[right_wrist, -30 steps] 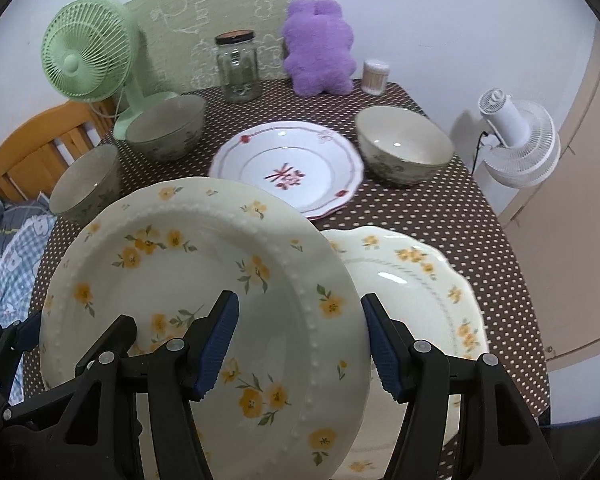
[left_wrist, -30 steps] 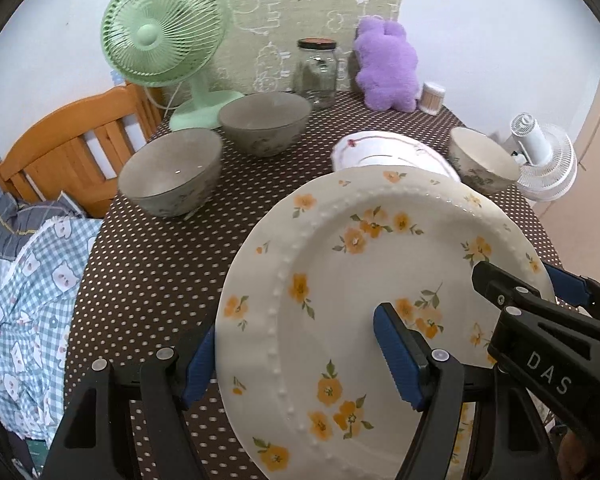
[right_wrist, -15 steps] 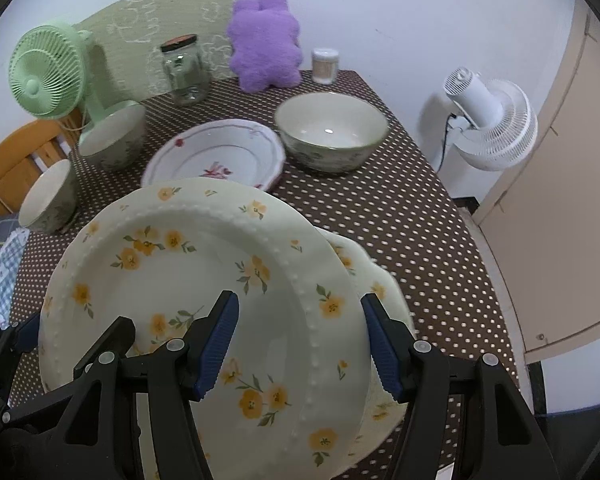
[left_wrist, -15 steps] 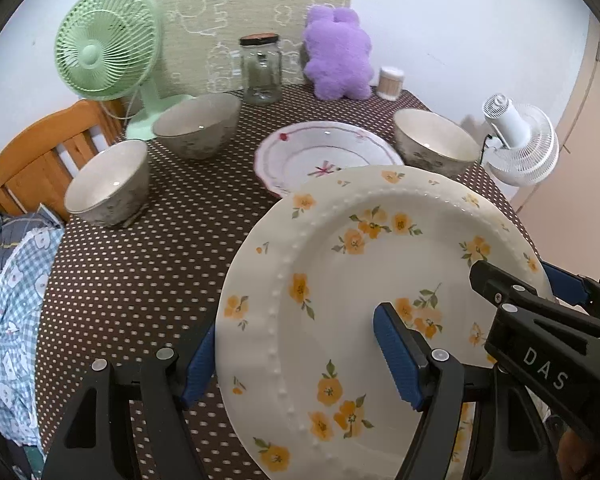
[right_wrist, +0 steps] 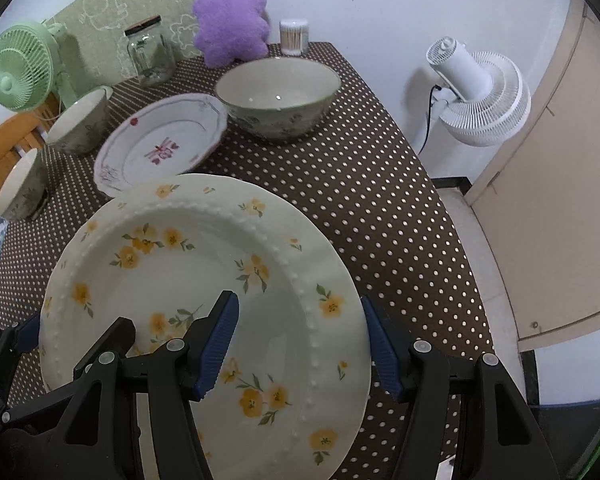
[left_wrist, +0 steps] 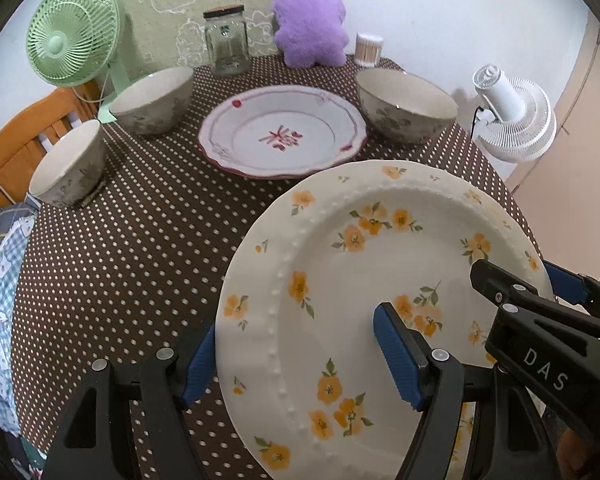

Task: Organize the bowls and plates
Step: 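Carry the beaded plate over the other yellow-flower plate with both grippers, then lower the beaded plate onto the other plate and open both grippers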

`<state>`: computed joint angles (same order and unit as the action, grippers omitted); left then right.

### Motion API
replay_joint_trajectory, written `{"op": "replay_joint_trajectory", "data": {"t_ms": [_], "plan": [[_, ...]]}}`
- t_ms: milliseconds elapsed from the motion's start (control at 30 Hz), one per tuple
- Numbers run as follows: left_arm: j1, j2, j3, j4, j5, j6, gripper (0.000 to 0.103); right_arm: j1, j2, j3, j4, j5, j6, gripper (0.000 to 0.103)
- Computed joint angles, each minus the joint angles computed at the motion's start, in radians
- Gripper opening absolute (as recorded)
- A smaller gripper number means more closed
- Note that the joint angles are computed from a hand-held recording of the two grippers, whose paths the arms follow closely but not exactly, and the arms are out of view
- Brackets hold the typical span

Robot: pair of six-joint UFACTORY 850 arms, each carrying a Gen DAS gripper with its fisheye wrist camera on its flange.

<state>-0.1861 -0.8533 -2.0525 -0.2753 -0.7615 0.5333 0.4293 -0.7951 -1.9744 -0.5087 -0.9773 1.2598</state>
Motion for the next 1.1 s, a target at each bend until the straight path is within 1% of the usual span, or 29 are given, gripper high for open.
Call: {"op": "replay_joint_trajectory", "data": {"t_ms": [200,367,633,800,900,933,967,1000,1033,1100], "plan": [[-0.018,-0.004,0.013,0.031,-0.009,-0.038,0.074,-0.016,0.021,0.053,0.030,0.019,-0.018,0.066],[-0.025,-0.018,0.006,0.063,-0.023,-0.085,0.075,-0.025,0.026,0.070,0.049,0.036,-0.047,0.066],[-0.032,-0.007,0.026,0.100,0.000,-0.123,0.076,-0.029,0.033,0.087,0.049,0.062,-0.057,0.066],[-0.037,-0.023,0.002,0.114,-0.010,-0.142,0.076,-0.037,0.056,0.123,0.069,0.103,-0.061,0.066],[-0.038,-0.031,-0.011,0.122,-0.015,-0.149,0.077,-0.030,0.075,0.143,0.039,0.108,-0.045,0.066],[-0.038,-0.033,-0.014,0.126,-0.015,-0.151,0.077,-0.028,0.081,0.150,0.034,0.114,-0.040,0.062],[-0.039,-0.034,-0.015,0.132,-0.014,-0.155,0.077,-0.026,0.079,0.146,0.032,0.101,-0.042,0.052],[-0.040,-0.033,-0.014,0.144,-0.007,-0.161,0.077,-0.024,0.067,0.130,0.032,0.069,-0.053,0.048],[-0.041,-0.030,-0.010,0.154,-0.001,-0.166,0.077,-0.024,0.062,0.124,0.036,0.054,-0.058,0.041],[-0.042,-0.029,-0.008,0.166,0.004,-0.170,0.077,-0.031,0.073,0.143,0.057,0.081,-0.056,0.041]]}}
